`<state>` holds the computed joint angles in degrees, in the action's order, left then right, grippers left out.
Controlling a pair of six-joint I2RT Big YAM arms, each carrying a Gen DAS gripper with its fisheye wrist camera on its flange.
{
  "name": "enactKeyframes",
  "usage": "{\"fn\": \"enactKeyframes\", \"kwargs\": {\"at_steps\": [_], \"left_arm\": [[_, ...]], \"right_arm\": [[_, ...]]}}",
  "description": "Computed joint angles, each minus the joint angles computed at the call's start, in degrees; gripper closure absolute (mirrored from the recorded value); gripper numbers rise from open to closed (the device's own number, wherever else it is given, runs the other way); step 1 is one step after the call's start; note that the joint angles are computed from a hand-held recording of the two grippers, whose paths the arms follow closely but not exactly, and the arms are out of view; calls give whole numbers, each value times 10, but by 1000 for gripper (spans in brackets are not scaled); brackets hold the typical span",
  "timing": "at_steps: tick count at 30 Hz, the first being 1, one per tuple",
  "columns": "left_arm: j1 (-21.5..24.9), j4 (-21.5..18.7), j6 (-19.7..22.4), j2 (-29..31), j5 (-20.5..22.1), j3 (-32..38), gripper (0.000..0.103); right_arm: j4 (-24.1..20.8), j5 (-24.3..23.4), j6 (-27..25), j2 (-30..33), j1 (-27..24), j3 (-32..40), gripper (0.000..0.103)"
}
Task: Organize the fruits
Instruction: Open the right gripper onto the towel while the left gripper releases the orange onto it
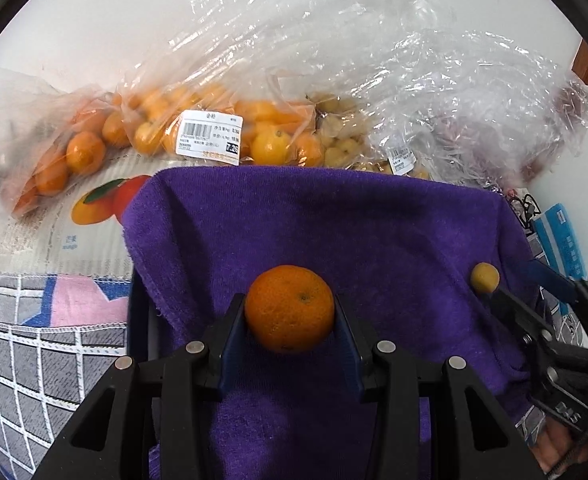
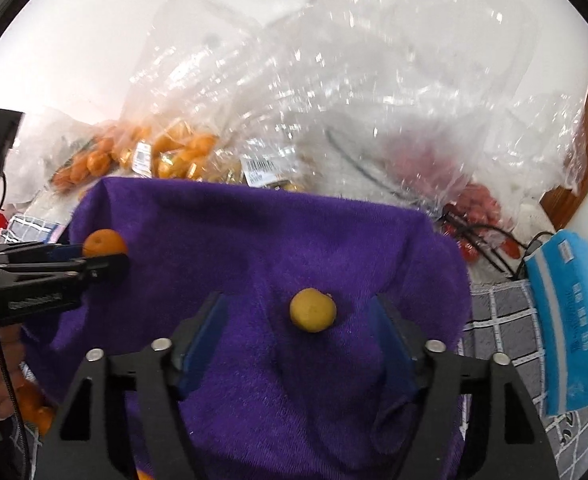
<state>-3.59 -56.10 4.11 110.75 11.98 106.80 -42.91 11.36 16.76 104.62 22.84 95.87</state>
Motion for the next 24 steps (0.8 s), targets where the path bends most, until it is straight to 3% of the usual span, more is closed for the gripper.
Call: {"fn": "enactKeyframes", "kwargs": {"at_steps": [2, 6, 15, 24], "left_arm": [[-1, 2, 3, -7, -5, -3, 61], [0, 24, 4, -36, -18, -26, 47], [14, 36, -3, -118, -6, -87, 47], [32, 76, -2, -224, 15, -186, 47]], "right_arm": [[-11, 10, -3, -5, 5, 3, 27], [-24, 30, 3, -17, 14, 1, 25], [-22, 69, 85, -90, 32, -62, 17], [5, 86, 119, -179, 61, -139, 17]]}}
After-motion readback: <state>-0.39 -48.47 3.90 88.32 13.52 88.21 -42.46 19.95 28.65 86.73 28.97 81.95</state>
